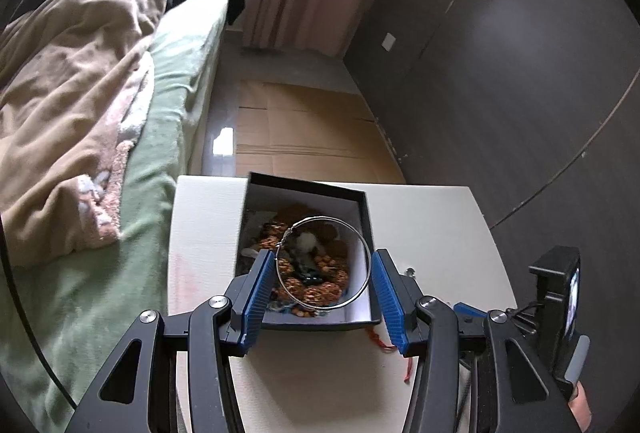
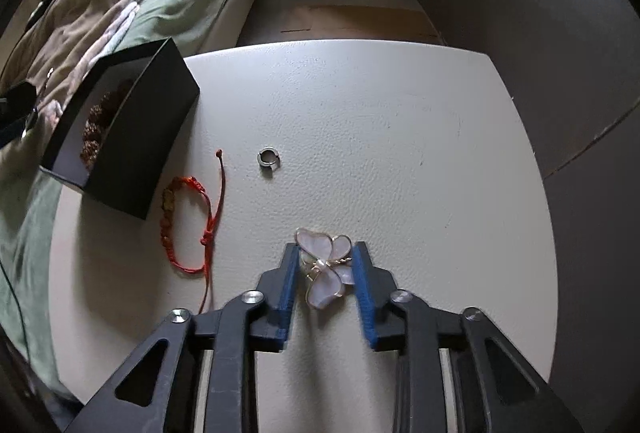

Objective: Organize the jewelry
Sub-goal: 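Grasp the silver hoop with the left tool while the right grasps the butterfly pendant, then drop the hoop and butterfly pendant into the black box, opening both tools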

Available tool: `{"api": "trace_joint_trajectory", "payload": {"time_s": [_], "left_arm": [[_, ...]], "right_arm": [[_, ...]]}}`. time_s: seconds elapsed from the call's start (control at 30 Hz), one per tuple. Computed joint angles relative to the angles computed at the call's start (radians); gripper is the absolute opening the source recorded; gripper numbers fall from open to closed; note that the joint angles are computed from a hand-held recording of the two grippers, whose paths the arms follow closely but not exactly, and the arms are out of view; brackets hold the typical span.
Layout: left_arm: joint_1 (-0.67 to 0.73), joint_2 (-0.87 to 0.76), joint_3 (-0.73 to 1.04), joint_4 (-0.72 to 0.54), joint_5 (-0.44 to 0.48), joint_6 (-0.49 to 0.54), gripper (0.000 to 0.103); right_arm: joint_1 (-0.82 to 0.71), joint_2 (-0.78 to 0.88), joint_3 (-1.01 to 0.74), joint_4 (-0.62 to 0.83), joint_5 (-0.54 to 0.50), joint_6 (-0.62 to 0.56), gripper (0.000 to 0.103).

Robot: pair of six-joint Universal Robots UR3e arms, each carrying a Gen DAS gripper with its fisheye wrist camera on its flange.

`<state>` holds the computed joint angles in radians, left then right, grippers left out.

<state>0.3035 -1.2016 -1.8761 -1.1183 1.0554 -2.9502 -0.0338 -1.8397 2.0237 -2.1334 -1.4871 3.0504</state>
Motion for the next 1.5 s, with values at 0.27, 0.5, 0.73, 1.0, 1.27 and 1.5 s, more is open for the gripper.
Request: {"api": "trace_joint_trajectory", "payload": {"time_s": [0.27,0.5,0.73,1.0,1.27,1.5], "left_arm": [[0.030,-0.045,0.005,0.008,-0.015,-0.019,0.051],[0.022,-0.097,0.002,0.099,-0.033,-0.087,0.052],[0.061,-0.102,0.005,0.079,-0.075,-0.115,0.060],[0.127,-0.039,0.004,0.004,-0.108,-0.080,0.064],[0.212,0.004,0.028,-0.087,-0.173,-0.013,0.068],[0.298,0.032,0.040,-0.156,-0.226,0.028,0.078]], "right_arm": [[-0.125,-0.091,-0.005,0.093,0.136,-0.050,0.014],[-0.241,-0.174,0.009,0.168,0.289,-0.090,0.014],[-0.300,-0.232,0.021,0.210,0.397,-0.120,0.014],[-0.256,-0.210,-0.022,0.161,0.509,-0.062,0.014],[-0.107,-0.058,-0.132,0.030,0.505,0.063,0.014],[0.010,0.063,-0.193,-0.061,0.476,0.148,0.014]]}}
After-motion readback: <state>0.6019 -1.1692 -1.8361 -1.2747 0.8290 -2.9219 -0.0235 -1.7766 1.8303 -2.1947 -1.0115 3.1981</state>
